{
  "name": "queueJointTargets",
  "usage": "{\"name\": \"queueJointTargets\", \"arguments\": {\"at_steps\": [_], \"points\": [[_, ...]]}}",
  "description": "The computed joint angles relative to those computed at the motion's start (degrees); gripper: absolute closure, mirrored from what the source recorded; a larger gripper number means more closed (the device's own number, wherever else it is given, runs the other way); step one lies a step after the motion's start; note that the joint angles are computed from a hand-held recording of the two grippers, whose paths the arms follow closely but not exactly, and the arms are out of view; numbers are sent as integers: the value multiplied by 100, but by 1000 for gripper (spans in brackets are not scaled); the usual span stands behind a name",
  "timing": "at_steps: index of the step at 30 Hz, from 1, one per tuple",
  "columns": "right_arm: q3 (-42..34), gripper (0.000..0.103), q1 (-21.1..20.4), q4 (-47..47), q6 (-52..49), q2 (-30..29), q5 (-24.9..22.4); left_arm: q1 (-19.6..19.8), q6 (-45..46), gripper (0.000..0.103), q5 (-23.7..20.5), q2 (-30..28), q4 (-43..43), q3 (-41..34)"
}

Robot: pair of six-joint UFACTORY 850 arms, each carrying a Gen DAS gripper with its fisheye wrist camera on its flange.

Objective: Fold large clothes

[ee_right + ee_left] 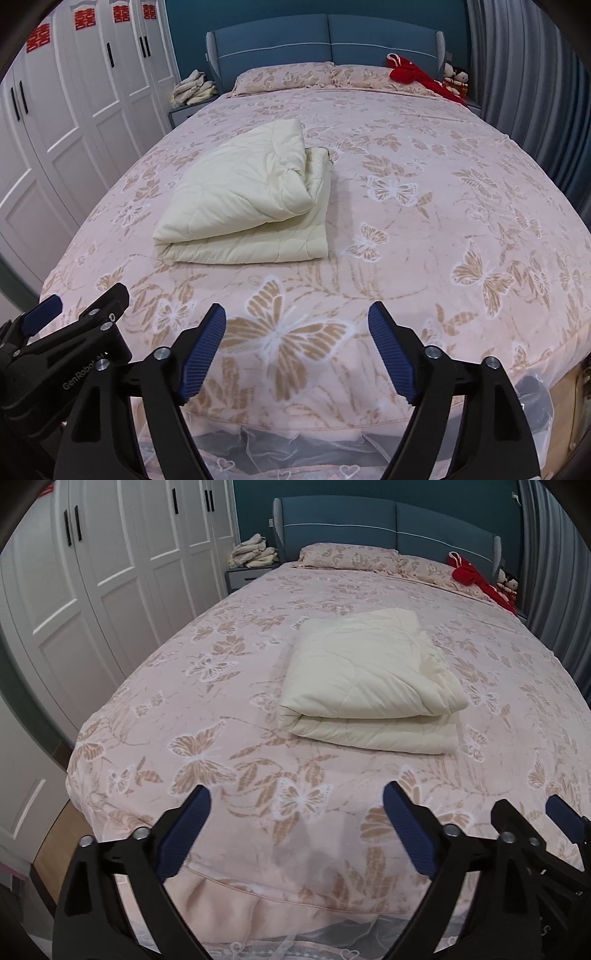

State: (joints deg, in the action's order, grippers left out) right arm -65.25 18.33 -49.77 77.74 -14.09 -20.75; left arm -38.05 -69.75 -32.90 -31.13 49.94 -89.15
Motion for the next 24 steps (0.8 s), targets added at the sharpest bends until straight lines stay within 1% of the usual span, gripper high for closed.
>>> {"name": "queueJointTargets", "arguments": {"at_steps": [5,13,24], "points": [[37,23,35,-275,268,26,-25,-23,-166,9,-81,31,83,31],[-7,22,70,-260,201,-2,-93,-24,-267,9,-151,23,158,36],[26,22,83,-480,373,18,-100,-43,-411,9,-219,33,237,58]]}}
